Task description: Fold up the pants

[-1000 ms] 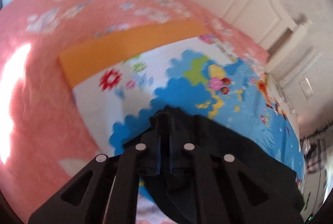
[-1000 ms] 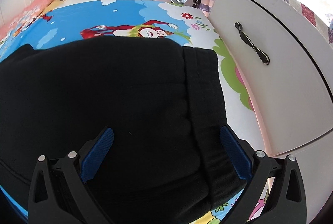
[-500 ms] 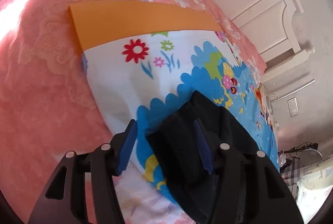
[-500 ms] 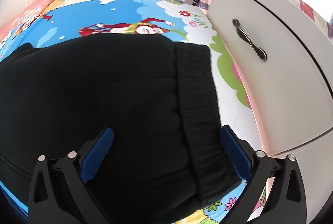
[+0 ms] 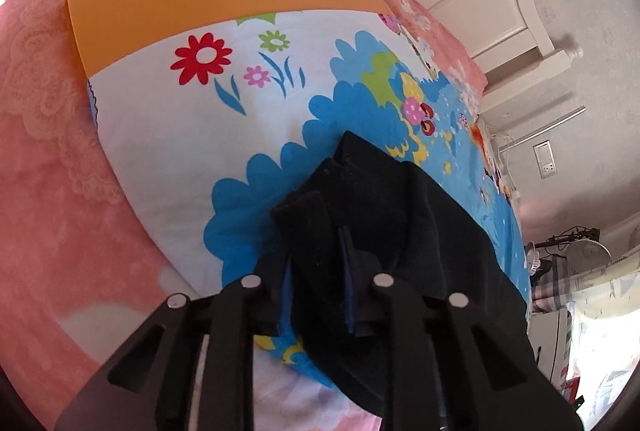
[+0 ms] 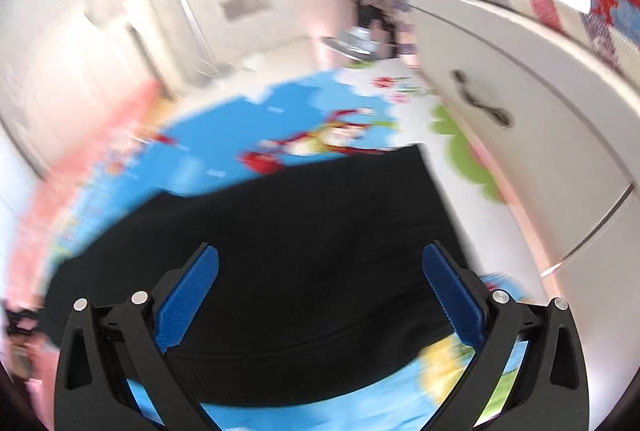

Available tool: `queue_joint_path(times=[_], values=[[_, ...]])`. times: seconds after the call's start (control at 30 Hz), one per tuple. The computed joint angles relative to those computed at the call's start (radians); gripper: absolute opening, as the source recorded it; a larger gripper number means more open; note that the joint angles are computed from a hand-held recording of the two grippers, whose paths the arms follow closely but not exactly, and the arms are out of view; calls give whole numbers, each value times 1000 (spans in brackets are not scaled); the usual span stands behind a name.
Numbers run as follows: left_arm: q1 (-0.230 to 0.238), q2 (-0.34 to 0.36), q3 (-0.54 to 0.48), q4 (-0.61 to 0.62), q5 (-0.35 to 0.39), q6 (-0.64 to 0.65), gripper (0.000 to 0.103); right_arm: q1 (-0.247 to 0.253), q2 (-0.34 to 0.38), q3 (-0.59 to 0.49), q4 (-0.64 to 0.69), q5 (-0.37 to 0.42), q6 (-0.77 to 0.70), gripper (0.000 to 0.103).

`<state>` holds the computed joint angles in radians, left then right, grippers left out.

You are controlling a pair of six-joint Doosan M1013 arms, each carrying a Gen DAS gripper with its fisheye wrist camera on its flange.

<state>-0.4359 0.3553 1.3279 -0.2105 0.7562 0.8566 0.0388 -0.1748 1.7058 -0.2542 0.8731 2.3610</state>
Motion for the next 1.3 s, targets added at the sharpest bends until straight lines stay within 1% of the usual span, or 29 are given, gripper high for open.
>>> queue_joint_path(times=[0.07,0.13,0.17,0.2,0.23,0.27,0.3,0.33,0.37,0.4,0.43,0.47,0.5,0.53,0.6,0.67,0.7,0.8,0.83,0.87,0.9,0.93,0.97,1.0,1.03,1.07,1.1,1.17,1.3], values=[[-1,-13,8,17,-18,-25,15,19,-4,-6,11,-20,-10,99],[-4,-27,16,40,-31,-45,15,35,-14,0,8,-57,-6,99],[-8,-32,13,67,-26,-59,15,55,-21,6,-28,-88,12,99],[-16,-33,3,119,-2,-87,15,69,-28,12,-72,-108,31,99],[-22,-33,-3,161,14,-108,15,91,-31,16,-138,-117,62,99],[-29,-28,-15,212,45,-142,15,118,-30,15,-232,-112,103,99],[-32,-24,-21,233,69,-162,15,135,-28,16,-290,-111,123,99],[-32,-19,-25,249,94,-188,19,154,-29,18,-347,-117,140,99],[-35,-12,-35,274,131,-224,21,161,-30,19,-368,-120,143,99],[-37,-14,-31,289,134,-242,27,168,-30,19,-385,-121,143,99],[-46,-20,-29,342,139,-288,40,172,-30,18,-392,-124,138,99],[-62,-27,-31,433,158,-356,48,171,-31,18,-381,-135,123,99],[-72,-37,-27,484,157,-390,54,170,-32,18,-366,-143,113,99],[-82,-44,-27,524,154,-410,54,167,-32,19,-349,-152,106,98],[-111,-47,-43,600,174,-418,54,147,-33,21,-273,-171,85,99],[-143,-41,-65,664,195,-387,54,107,-33,24,-110,-189,39,99],[-162,-35,-78,691,199,-347,54,82,-36,31,-10,-210,1,99],[-205,-14,-104,698,203,-241,54,37,-42,52,180,-247,-63,99],[-212,-8,-108,670,195,-193,53,21,-43,59,247,-253,-90,99],[-218,2,-115,644,200,-151,51,12,-45,63,285,-256,-106,99],[-221,15,-123,629,212,-122,47,0,-46,69,341,-264,-137,99],[-222,28,-131,609,230,-97,46,-9,-47,72,380,-265,-159,99],[-222,36,-133,597,249,-94,46,-22,-49,77,441,-268,-193,99],[-216,48,-141,573,285,-96,45,-35,-50,83,503,-271,-229,99],[-208,52,-138,547,295,-97,44,-46,-52,88,558,-272,-260,99],[-200,48,-125,529,279,-101,44,-55,-53,91,592,-269,-281,99],[-197,46,-120,529,274,-106,41,-63,-53,94,620,-267,-295,99],[-197,47,-128,536,285,-103,41,-79,-55,103,674,-265,-320,99],[-201,36,-122,549,272,-135,41,-125,-57,132,862,-262,-399,99]])
